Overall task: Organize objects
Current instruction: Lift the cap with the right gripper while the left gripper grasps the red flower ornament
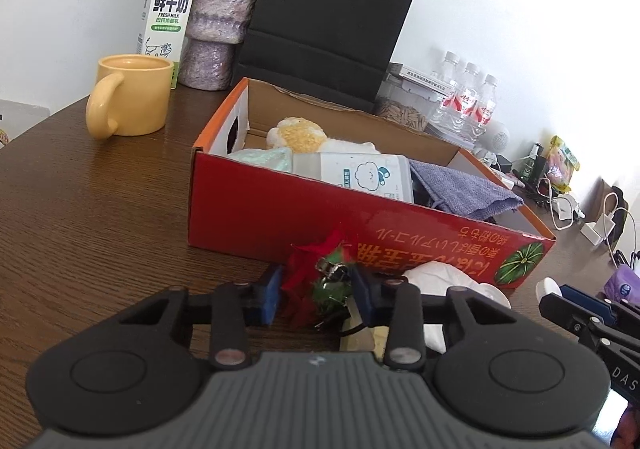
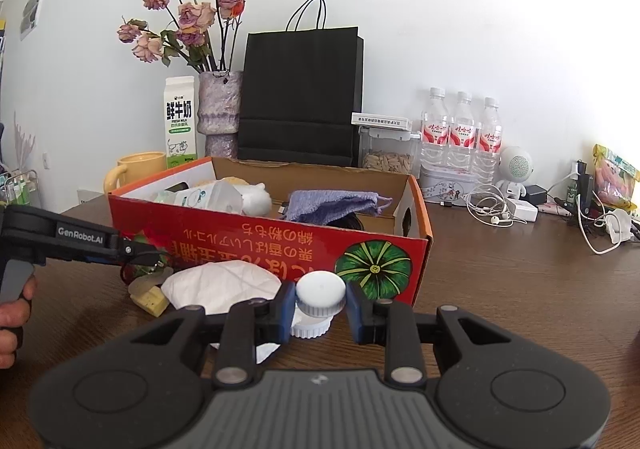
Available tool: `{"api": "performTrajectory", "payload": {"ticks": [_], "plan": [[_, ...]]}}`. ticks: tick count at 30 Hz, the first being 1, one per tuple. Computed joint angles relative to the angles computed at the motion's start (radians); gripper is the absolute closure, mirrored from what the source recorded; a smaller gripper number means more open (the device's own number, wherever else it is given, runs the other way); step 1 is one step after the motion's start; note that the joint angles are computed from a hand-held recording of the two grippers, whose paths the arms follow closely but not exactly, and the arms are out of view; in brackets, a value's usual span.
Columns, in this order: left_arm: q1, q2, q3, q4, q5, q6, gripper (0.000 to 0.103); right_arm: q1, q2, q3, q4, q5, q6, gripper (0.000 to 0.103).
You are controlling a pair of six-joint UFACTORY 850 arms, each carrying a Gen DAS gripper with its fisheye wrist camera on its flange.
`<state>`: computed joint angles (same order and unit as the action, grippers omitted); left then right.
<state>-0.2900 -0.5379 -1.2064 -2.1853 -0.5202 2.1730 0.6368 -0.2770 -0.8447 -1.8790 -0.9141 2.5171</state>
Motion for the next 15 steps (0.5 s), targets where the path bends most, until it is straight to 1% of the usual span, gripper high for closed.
{"api": "performTrajectory", "payload": {"ticks": [3, 8, 12, 15], "plan": [[-0.003, 0.013, 0.024, -0.065, -0.020, 0.074, 0.073, 0.002, 0.001, 0.002, 0.000, -0.005, 0.006, 0.077], [-0.010, 0.046, 0.078, -0.277, -0.050, 0.272, 0.074, 0.005, 0.002, 0.005, -0.005, -0.016, 0.012, 0.077], [-0.018, 0.081, 0.134, -0.474, -0.097, 0.458, 0.074, 0.008, 0.001, 0.007, -0.010, -0.028, 0.018, 0.077], [-0.023, 0.096, 0.161, -0.567, -0.126, 0.535, 0.074, 0.010, 0.002, 0.009, -0.011, -0.036, 0.022, 0.077]]}}
